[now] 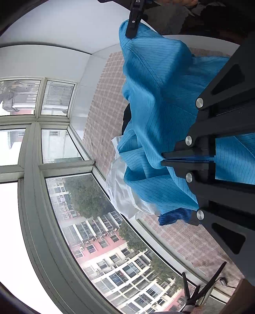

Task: Fold clothes
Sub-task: 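Grasp the light-blue striped coat with both grippers and lift it up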

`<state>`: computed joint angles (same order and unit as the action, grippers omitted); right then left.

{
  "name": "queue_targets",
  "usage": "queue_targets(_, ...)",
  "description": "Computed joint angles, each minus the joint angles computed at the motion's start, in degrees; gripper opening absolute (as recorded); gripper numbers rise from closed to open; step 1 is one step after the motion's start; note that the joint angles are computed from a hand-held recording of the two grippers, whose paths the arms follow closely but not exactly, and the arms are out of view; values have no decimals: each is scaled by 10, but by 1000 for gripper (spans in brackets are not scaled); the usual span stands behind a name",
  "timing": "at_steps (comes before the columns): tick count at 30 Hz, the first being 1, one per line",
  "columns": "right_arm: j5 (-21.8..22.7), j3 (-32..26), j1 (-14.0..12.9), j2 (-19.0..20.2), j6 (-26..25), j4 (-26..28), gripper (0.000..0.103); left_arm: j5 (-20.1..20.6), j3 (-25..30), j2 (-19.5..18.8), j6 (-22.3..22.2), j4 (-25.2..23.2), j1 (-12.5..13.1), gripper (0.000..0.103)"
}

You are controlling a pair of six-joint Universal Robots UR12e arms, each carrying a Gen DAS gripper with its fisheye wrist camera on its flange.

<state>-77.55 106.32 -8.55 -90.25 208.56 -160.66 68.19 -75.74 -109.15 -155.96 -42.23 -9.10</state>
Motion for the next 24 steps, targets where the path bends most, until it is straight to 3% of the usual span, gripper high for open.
queue_targets(4,-21,-64,27,6,-44,-19,4,-51,-26,46,-24,31,44,0)
queue_targets(8,-44,-151,77,21,-105,-25,4,-100,-48,99,-58,69,102,0)
queue_targets(13,-34,-273,146,61,-147,-22,4,-160,-86,169,-110,131,202,0)
queue_targets(16,-18,-342,192,91,-165,-10,4,-171,-111,209,-118,145,265,0)
queue_targets(21,17,-419,258,135,-221,7,4,-193,-166,277,-101,135,365,0)
queue_targets(24,45,-434,285,154,-233,16,4,-178,-205,312,-39,102,406,0)
